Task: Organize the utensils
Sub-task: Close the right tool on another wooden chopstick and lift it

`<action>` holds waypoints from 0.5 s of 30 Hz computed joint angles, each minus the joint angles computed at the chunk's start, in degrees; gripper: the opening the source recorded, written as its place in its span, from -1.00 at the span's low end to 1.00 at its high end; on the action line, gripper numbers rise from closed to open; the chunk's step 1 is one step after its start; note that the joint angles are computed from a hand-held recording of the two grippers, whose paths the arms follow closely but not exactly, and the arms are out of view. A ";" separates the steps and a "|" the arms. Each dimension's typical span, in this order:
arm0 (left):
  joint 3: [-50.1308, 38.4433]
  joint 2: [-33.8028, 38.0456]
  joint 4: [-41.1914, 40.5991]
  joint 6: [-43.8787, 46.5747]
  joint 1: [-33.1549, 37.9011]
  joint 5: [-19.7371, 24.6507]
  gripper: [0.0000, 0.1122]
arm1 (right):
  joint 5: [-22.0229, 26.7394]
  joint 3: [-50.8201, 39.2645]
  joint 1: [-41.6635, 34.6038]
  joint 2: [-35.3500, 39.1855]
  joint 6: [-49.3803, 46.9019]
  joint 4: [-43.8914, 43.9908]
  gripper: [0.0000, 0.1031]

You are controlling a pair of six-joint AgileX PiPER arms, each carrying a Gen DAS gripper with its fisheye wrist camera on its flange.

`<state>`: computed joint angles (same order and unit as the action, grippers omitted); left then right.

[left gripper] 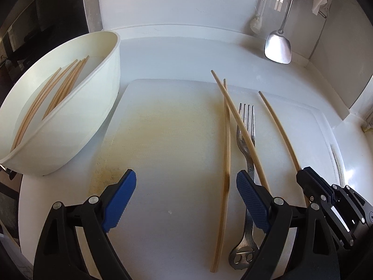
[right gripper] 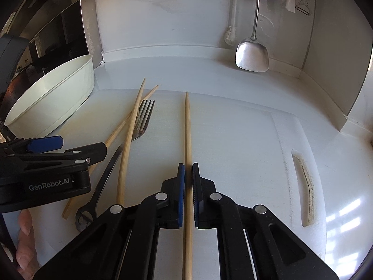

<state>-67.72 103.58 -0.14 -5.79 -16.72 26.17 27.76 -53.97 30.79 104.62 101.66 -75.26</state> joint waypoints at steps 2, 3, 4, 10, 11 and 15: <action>0.23 0.19 1.45 -1.39 -0.47 -0.50 0.54 | -0.05 0.35 -0.30 -0.19 0.49 -0.35 -0.88; 0.34 0.28 2.29 -2.17 -0.73 -0.83 0.54 | -0.08 0.48 -0.39 -0.26 0.75 -0.53 -0.88; 0.41 0.36 3.50 -3.24 -1.01 -1.05 0.54 | -0.14 0.57 -0.45 -0.31 0.89 -0.61 -0.88; 1.58 0.22 8.33 -7.30 -2.34 -3.08 0.45 | -0.13 0.47 -0.48 -0.22 0.78 -0.50 -0.88; 1.89 0.06 8.65 -7.48 -2.49 -3.49 0.40 | -0.08 0.44 -0.45 -0.17 0.78 -0.52 -0.87; 2.73 -0.52 9.61 -8.04 -3.26 -4.49 0.24 | 0.25 0.06 -0.36 0.13 0.29 -0.25 -0.87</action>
<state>-65.00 103.06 9.47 -13.83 -19.99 21.67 28.02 -53.90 30.43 104.75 101.94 -75.51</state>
